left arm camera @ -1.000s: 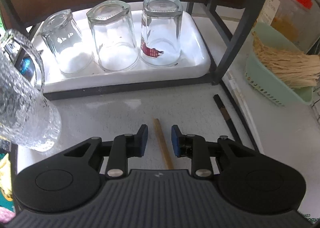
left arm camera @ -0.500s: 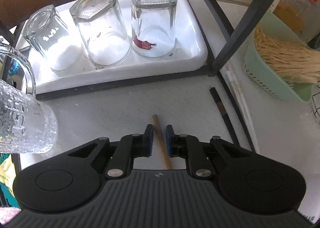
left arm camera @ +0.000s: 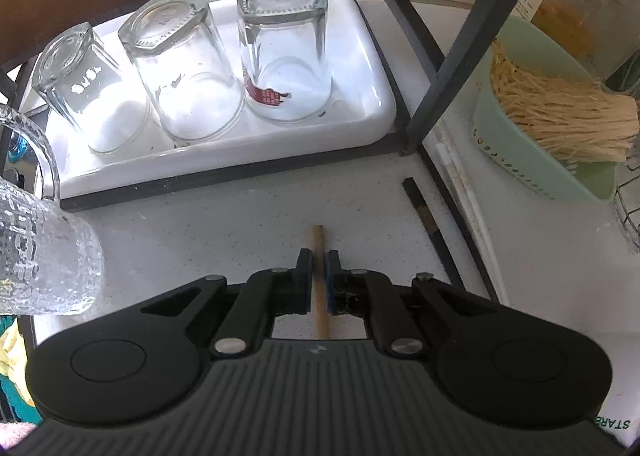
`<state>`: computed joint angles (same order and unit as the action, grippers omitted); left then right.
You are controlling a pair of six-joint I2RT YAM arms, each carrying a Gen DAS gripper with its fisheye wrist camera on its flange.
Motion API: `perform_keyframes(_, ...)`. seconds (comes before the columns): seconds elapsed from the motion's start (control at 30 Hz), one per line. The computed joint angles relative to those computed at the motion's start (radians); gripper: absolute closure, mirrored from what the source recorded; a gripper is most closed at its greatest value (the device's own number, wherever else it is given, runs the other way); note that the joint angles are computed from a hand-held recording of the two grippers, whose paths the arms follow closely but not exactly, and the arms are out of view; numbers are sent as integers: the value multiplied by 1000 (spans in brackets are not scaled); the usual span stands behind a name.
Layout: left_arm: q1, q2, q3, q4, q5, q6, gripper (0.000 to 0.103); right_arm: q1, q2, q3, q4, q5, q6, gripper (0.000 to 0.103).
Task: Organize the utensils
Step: 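Close the left tool on the wooden chopstick, then lift the wooden chopstick with the left tool toward the mug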
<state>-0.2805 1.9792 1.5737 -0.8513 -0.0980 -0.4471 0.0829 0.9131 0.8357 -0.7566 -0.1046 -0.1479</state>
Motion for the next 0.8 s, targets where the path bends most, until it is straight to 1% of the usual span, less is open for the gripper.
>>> perform_keyframes(0.23, -18, -86, -40, 14, -11, -39, 96, -44, 15, 3, 5, -56, -61, 16)
perform_keyframes(0.4, -63, -165, -54, 8, -46, -78, 96, -114, 12, -4, 1, -142, -144, 16)
perform_keyframes(0.57, -149, -273, -82, -6, -125, -169, 96, -218, 6, -21, -1, -264, -265, 16)
perform_keyframes(0.7, -247, -355, -84, -47, -221, -273, 96, -293, 22, -16, -23, -355, -369, 16)
perform_keyframes(0.8, -328, -389, -63, -97, -295, -349, 96, -344, 39, -10, -38, -416, -440, 16)
